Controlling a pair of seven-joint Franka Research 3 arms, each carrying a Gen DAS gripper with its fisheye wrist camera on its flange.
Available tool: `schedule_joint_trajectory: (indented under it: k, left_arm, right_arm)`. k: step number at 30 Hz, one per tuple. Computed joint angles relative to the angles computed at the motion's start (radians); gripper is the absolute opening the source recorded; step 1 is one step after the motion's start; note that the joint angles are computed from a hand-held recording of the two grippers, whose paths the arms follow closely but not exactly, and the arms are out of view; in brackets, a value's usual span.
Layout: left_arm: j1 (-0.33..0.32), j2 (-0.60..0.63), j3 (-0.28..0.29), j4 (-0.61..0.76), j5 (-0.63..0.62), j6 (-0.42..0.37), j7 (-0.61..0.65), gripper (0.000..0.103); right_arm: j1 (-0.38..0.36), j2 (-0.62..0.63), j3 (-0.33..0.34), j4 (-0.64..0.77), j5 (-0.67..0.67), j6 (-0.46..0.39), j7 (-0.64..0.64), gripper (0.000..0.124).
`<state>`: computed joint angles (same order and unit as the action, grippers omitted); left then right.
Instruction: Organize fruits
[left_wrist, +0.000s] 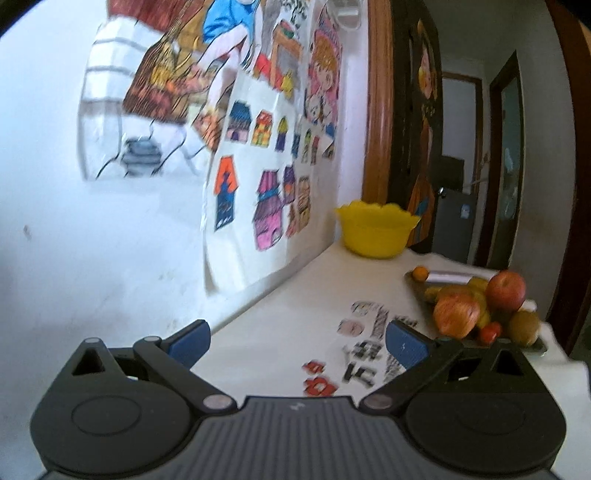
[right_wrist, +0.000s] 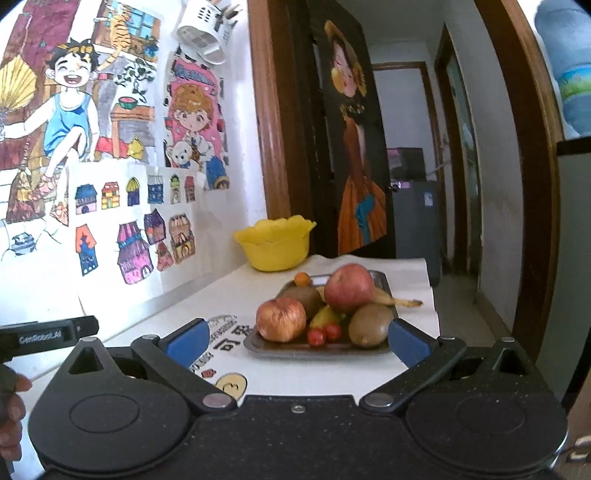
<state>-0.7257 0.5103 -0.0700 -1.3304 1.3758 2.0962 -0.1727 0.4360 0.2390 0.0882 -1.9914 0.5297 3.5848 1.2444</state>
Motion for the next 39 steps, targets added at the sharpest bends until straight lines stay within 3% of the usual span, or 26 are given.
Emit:
schedule_joint_trajectory:
  k: [12,17,39]
  left_arm:
    - [-0.003,0.004,-0.011,-0.032,-0.012,-0.040,-0.007,0.103]
    - [-0.005,0.019,-0.007,-0.014,-0.012,-0.023,0.014,0.103]
    - [-0.017,0.037,0.009,0.008,-0.037,-0.010,0.031,0.103]
  right_arm:
    - [-0.006,0.068,0.011,0.007,-0.062,0.072,-0.005,0.102]
    - [0.032,0.092,-0.014,0.030,0.012,0.095,-0.074,0.102]
    - [0.004,0.095,0.000,0.031,-0.015,0.054,-0.054,0.102]
